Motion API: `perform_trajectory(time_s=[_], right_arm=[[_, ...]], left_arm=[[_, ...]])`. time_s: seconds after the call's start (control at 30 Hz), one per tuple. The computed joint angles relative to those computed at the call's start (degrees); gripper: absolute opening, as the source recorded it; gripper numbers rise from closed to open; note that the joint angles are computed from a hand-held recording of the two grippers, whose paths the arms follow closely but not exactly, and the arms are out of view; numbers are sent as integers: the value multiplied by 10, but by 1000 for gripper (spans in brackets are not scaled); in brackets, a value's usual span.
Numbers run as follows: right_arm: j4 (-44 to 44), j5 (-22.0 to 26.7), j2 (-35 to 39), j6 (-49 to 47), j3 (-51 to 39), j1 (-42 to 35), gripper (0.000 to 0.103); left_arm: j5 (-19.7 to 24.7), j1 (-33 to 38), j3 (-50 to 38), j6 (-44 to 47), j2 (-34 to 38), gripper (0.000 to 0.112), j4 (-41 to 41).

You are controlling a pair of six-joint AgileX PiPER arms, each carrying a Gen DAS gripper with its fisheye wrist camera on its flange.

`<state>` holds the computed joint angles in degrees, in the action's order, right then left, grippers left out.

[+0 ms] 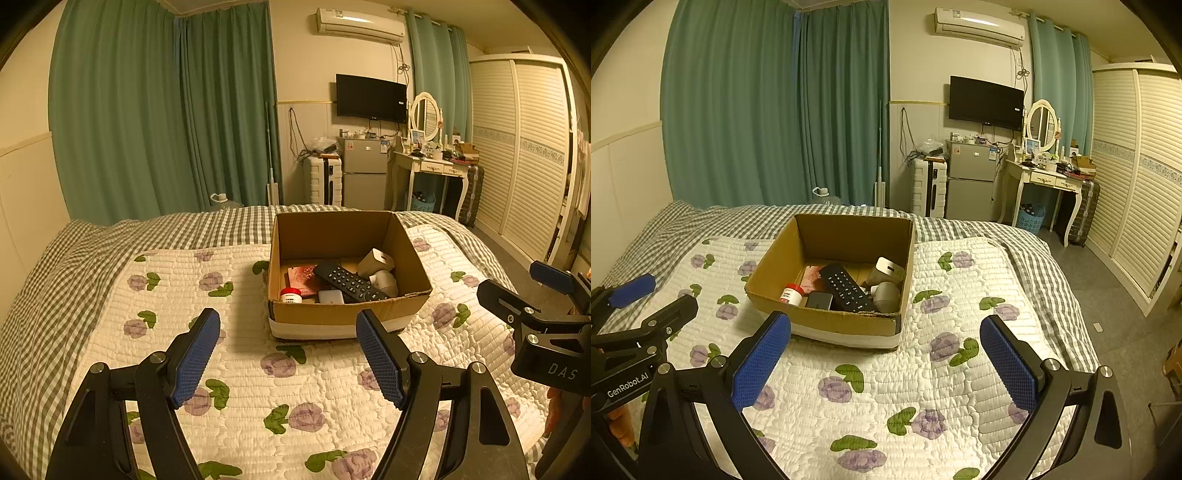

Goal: Organize rigid objects

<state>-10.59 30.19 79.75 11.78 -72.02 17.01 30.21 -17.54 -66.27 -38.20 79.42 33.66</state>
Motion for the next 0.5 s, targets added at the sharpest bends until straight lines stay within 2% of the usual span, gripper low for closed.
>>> perform_trajectory(time_s=[0.5], right_arm=[[-4,-2,0,6,8,5,103]], left_arm=[[-6,-1,15,-7,-2,79,9]])
